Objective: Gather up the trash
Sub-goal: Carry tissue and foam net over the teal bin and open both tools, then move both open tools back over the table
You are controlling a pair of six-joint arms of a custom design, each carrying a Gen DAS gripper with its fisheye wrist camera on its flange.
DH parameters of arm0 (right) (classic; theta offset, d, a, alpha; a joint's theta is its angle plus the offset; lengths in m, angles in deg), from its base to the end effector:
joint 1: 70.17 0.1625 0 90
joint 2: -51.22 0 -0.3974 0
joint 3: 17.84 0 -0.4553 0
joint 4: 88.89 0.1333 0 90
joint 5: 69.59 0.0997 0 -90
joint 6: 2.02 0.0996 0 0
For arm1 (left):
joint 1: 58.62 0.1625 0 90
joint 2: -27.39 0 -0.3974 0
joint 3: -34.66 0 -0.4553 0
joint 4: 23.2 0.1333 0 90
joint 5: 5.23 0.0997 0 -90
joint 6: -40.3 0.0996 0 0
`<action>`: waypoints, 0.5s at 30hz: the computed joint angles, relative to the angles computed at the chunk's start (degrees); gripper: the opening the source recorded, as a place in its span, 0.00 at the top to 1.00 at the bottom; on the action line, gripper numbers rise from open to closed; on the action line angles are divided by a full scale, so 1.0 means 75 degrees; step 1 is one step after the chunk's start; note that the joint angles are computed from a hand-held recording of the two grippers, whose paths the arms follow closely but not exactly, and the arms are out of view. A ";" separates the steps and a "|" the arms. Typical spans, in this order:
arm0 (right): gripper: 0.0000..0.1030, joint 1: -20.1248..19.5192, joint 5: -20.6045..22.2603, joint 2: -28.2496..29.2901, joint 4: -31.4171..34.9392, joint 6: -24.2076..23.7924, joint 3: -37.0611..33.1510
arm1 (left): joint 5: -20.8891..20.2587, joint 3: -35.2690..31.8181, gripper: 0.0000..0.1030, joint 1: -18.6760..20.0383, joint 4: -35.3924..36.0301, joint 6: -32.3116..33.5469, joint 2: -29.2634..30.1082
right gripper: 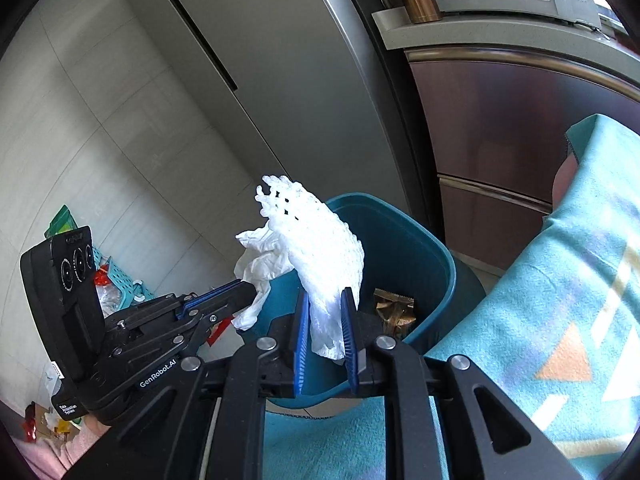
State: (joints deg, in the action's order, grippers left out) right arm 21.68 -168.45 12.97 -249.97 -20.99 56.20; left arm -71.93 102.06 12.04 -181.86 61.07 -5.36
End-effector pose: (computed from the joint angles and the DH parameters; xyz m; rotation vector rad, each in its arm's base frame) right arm 0.1444 -0.8154 0.1195 0.4349 -2.7465 0.8423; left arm -0.1161 -0.8522 0.0986 0.7441 2.5204 -0.7953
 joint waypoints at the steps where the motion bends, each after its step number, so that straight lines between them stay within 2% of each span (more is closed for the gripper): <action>1: 0.85 0.0009 -0.0057 0.0108 0.0071 0.0004 -0.0140 | 0.0006 -0.0067 0.95 0.0014 0.0068 -0.0047 0.0048; 11: 0.82 0.0087 -0.0452 0.0406 0.0586 0.0076 -0.0591 | 0.0097 -0.0424 0.94 0.0101 0.0288 -0.0187 0.0376; 15: 0.75 0.0077 -0.0483 0.0433 0.0613 0.0147 -0.0631 | 0.0120 -0.0518 0.94 0.0119 0.0306 -0.0200 0.0479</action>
